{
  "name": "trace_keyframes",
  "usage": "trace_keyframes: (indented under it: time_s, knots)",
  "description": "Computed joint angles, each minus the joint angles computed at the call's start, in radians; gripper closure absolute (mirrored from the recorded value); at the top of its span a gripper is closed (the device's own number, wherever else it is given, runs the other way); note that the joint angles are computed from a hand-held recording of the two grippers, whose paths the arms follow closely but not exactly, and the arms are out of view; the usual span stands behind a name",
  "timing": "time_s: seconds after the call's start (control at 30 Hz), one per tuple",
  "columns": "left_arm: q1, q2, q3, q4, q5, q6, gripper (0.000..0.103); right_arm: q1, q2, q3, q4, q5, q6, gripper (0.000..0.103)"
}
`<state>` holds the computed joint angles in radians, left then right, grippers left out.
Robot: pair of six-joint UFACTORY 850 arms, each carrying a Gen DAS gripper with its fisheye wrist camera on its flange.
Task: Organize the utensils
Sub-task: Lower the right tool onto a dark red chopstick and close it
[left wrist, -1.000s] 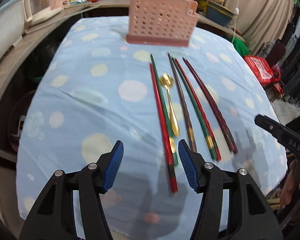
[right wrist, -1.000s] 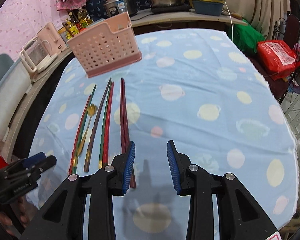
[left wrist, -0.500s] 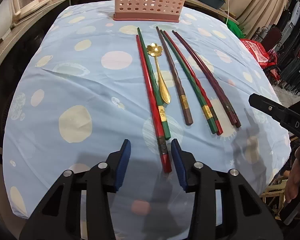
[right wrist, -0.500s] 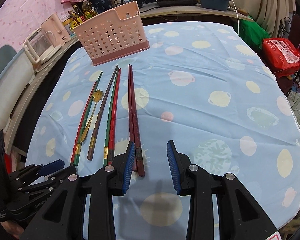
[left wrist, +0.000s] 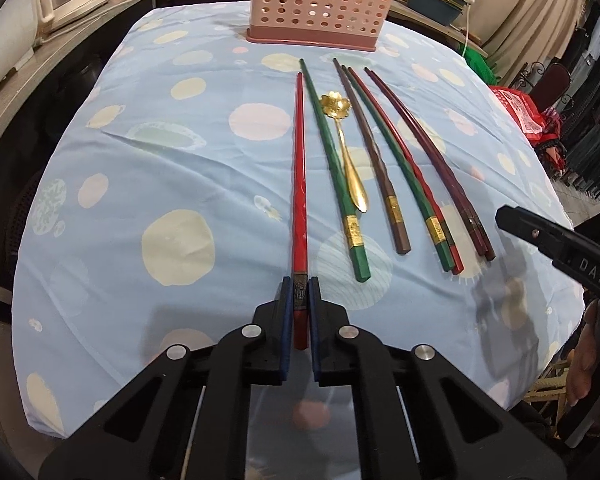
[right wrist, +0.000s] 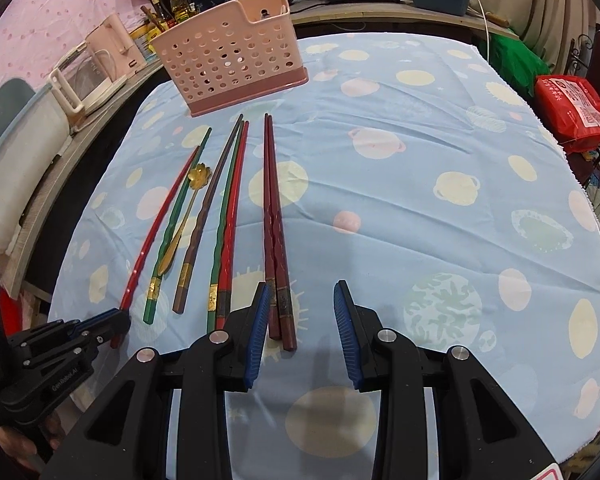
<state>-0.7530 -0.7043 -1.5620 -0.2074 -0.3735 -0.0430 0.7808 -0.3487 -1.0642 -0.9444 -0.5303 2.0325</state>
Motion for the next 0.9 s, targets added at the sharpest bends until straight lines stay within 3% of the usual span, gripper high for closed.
trace_keyframes:
  time_s: [0.3,0.63,0.77,0.9]
  knots:
    - [0.003,-0.007,-0.012,0.054,-0.012,-0.066,0.096,-0.007,-0.025,0.000,0.039,0.028,-0.049,0.078]
    - [0.003,-0.016,-0.025,0.060,-0.019,-0.073,0.096,0.001,-0.051,-0.032,0.038,-0.009,-0.093,0.079]
    - [0.004,-0.019,-0.029,0.044,-0.021,-0.064,0.096,-0.011,-0.046,-0.017,0.052,-0.004,-0.084,0.092]
    - [0.004,-0.022,-0.033,0.046,-0.021,-0.065,0.096,-0.016,-0.033,-0.003,0.053,0.010,-0.078,0.093]
